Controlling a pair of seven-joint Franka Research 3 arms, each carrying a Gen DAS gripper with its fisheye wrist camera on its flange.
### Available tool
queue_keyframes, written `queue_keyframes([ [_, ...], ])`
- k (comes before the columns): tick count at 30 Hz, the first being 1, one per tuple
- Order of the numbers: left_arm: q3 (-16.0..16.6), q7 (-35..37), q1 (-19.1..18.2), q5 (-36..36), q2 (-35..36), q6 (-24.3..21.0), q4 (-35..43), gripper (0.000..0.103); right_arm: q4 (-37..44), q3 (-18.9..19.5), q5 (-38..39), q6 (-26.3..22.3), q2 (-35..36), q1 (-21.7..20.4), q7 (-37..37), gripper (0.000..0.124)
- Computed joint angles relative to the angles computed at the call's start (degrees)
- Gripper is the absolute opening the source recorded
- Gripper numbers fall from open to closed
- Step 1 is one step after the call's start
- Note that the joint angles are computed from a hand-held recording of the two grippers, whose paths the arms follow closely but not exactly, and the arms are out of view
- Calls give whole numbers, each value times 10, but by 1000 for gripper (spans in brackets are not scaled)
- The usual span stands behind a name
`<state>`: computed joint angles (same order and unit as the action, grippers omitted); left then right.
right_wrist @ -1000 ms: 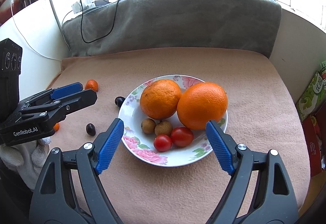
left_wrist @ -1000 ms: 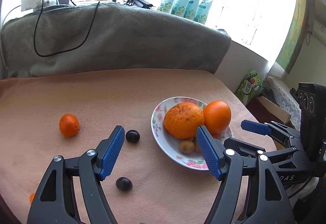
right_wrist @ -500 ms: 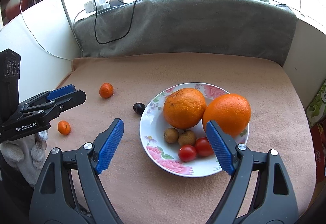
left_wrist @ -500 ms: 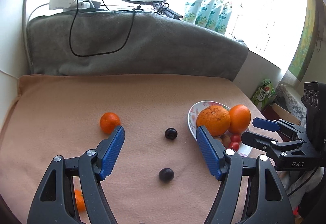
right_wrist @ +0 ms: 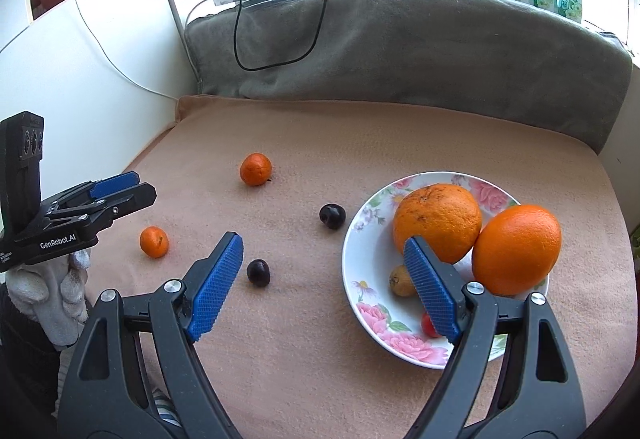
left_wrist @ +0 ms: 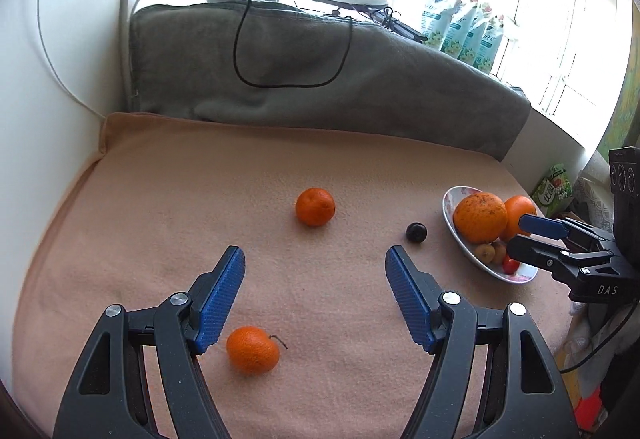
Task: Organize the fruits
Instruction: 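Move the right gripper to a dark plum while the left approaches a small stemmed tangerine, then close the right gripper on the dark plum while the left grips the tangerine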
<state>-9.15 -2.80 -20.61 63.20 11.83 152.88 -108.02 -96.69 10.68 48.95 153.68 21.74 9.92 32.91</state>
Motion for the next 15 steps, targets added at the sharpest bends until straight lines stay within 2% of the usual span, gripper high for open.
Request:
queue_keyframes([
  [6, -6, -10, 5, -15, -22, -9, -42, 73, 1, 8, 0, -8, 6, 6, -16, 85],
  [15, -11, -14, 16, -40, -24, 16, -70, 71, 4, 9, -19, -23, 20, 18, -14, 85],
])
